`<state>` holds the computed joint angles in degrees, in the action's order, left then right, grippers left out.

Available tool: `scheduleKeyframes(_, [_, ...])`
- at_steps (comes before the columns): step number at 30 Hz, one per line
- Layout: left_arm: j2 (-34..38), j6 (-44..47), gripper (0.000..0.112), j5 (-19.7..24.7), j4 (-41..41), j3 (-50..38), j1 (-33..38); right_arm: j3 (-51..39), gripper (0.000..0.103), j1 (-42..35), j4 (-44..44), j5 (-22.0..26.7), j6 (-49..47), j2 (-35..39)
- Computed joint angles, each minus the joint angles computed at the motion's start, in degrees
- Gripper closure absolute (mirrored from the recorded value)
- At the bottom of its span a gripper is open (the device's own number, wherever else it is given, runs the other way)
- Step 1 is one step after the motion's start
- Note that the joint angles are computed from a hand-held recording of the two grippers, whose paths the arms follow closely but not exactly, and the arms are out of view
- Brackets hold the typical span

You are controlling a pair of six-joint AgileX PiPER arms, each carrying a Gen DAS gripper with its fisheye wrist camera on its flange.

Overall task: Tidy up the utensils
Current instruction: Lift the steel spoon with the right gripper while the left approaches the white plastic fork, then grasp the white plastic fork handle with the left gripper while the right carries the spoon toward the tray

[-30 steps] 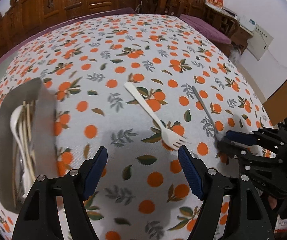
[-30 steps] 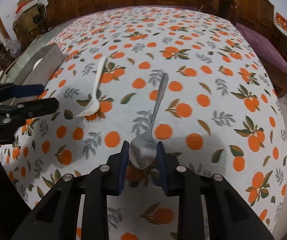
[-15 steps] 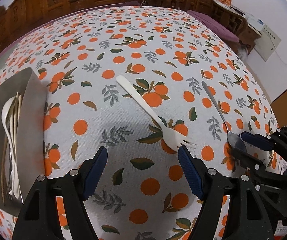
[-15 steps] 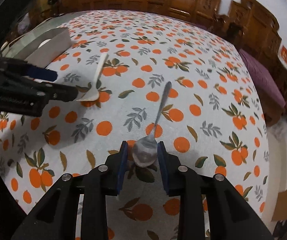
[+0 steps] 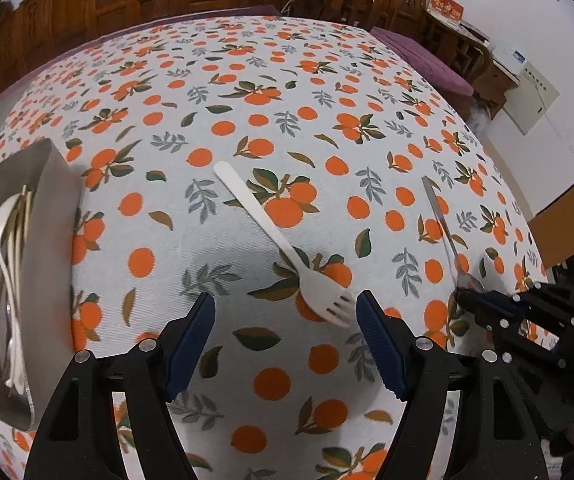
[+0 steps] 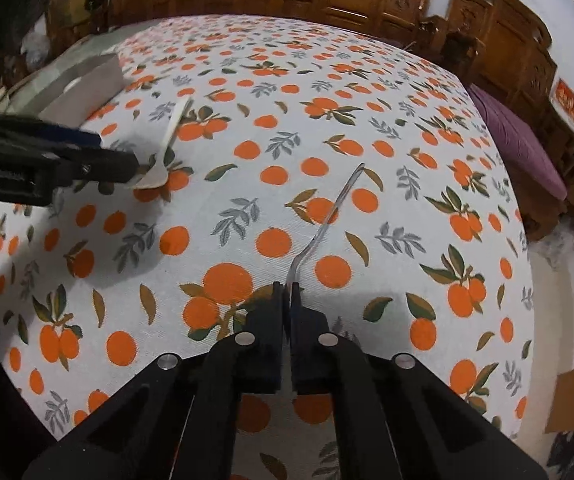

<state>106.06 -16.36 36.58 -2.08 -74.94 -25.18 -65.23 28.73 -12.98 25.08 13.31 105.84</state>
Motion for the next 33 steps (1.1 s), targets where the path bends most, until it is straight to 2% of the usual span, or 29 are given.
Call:
scheduleKeyframes(4, [3.7,-1.5,0.042,0.7,-2.2,-3.4,1.2,1.3,0.1,-1.5,5.5,-1.7,-4.2,-1.1])
scheduleKeyframes(7, [5.4,-2.9,0.042,0.7,-2.1,-5.3,1.7,1.5,0.1,-1.3,5.3,-2.1,-3.9,-1.7])
scheduleKeyframes(10, [7.7,-5.5,0.049,2.6,1.4,-9.0,0.9,1.5,0.1,-1.0,5.0,-2.3,-3.6,-2.2])
scheduleKeyframes(13, [9.0,-8.9,0.063,5.3,6.9,-11.4,-0.2,1.2,0.1,-0.8,5.1,-2.3,-3.7,-2.8])
scheduleKeyframes(15, [8.5,-10.0,0.084,5.8,9.8,-10.7,-0.6,0.8,0.1,-0.6,5.1,-2.1,-3.5,-3.2])
scheduleKeyframes(16, [7.9,-10.2,0.091,5.5,10.8,-9.7,-0.4,0.7,0.1,-0.4,5.0,-2.0,-3.3,-3.4])
scheduleKeyframes(17, [7.5,-9.5,0.103,5.2,10.6,-8.9,0.1,0.3,0.1,-0.1,5.0,-1.8,-3.2,-3.5])
scheduleKeyframes(18, [7.0,-7.7,0.107,4.8,9.1,-8.2,1.0,0.0,0.1,0.2,4.6,-1.6,-2.9,-3.6])
scheduleKeyframes(19, [6.3,-4.1,0.107,4.2,5.4,-7.2,2.5,-0.3,0.1,0.6,4.2,-1.5,-2.3,-3.6])
scheduleKeyframes(21, [5.8,-1.2,0.107,4.5,3.1,-6.7,3.7,-1.0,0.1,1.3,3.7,-1.1,-1.5,-3.4])
scheduleKeyframes(26, [3.2,3.0,0.107,3.7,0.0,-3.9,6.0,-2.4,0.1,3.5,2.1,-0.2,0.7,-3.3])
scheduleKeyframes(33, [-2.0,6.2,0.107,3.2,-0.3,-1.0,7.6,-6.2,0.1,6.4,1.3,1.8,2.3,-2.4])
